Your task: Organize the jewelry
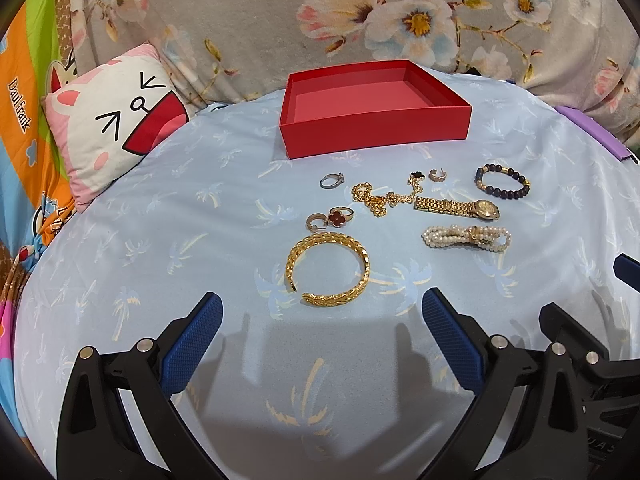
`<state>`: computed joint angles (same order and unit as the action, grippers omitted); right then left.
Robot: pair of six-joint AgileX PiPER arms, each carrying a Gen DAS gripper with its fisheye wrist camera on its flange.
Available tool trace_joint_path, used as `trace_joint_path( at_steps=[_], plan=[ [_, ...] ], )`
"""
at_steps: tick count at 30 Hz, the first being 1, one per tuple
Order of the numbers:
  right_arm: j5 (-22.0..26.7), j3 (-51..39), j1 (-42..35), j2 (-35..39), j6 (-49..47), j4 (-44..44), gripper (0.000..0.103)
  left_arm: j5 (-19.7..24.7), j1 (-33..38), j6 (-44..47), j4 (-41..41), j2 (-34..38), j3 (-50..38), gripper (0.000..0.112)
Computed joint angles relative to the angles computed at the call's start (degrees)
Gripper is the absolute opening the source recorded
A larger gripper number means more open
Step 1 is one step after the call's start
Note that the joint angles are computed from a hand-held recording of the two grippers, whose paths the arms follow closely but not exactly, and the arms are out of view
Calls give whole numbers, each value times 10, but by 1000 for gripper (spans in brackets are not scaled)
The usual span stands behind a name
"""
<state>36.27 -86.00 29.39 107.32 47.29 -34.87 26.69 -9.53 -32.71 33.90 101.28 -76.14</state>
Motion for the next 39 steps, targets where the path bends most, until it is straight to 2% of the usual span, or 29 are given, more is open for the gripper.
trace_joint_path(
  at_steps=[29,32,36,39],
  plan=[
    [-1,-4,-2,3,-6,5,98,0,0,11,-13,2,-2,98],
    [-6,-2,-4,3,-15,15,98,-13,13,66,-76,0,0,98],
    [-16,-2,-22,-1,-72,78,98,-27,58,213,-250,-2,-3,98],
    [-15,-3,-39,-4,-110,116,98,-22,70,212,-239,-2,-3,98]
  ],
)
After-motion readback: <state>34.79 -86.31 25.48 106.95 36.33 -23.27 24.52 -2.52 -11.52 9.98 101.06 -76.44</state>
